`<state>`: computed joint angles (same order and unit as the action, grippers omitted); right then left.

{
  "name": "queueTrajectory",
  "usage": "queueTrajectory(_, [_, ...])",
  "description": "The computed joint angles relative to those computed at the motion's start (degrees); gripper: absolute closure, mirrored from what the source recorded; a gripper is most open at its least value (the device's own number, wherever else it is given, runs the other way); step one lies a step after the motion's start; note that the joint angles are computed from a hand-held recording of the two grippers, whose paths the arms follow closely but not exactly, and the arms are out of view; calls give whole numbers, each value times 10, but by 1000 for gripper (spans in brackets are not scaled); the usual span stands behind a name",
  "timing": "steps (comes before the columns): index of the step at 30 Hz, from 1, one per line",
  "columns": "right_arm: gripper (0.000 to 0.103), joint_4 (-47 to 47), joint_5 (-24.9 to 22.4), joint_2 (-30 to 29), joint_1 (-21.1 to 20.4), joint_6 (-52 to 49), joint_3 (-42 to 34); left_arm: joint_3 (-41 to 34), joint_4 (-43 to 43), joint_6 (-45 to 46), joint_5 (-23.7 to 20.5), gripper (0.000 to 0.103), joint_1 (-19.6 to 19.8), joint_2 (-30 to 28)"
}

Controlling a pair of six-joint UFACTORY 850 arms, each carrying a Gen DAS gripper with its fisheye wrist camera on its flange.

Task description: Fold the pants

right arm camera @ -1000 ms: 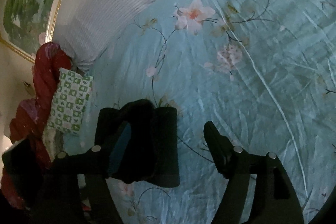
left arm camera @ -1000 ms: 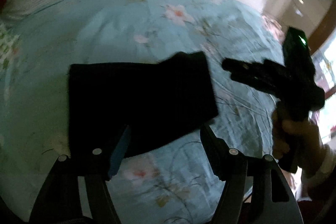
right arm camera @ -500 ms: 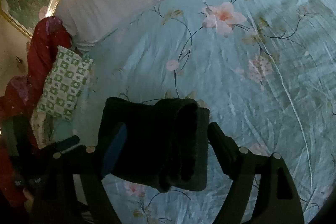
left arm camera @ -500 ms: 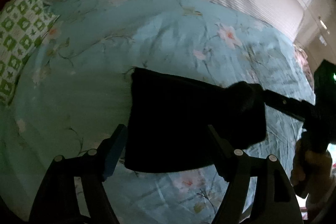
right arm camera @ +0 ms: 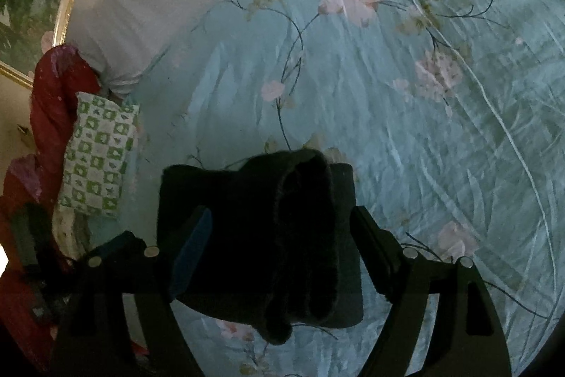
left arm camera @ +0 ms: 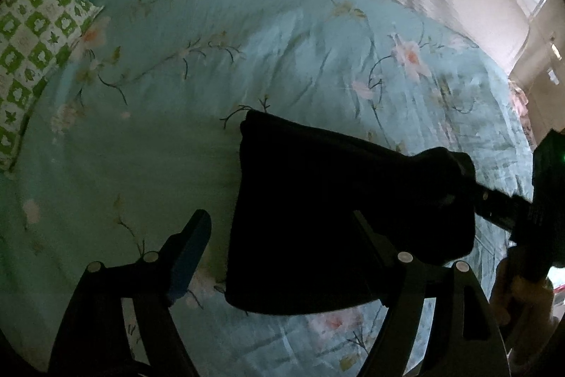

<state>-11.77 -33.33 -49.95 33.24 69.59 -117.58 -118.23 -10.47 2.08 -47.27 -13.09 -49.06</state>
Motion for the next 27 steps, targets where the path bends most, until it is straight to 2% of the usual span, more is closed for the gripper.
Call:
queueTrajectory(11, [22, -13, -6, 20, 1, -5, 54, -87, -2, -5, -53, 24, 5, -66])
queueTrajectory(14, [22, 18, 26, 35, -7, -3, 92, -106, -4, -8, -65, 24, 7, -81])
queueTrajectory(20, [22, 11, 19, 22, -5, -13, 74, -143, -21, -5, -91, 24, 14, -109])
queueTrajectory(27, [23, 15, 40, 24, -7, -31, 87, -162, -12, -1, -90, 22, 16, -130])
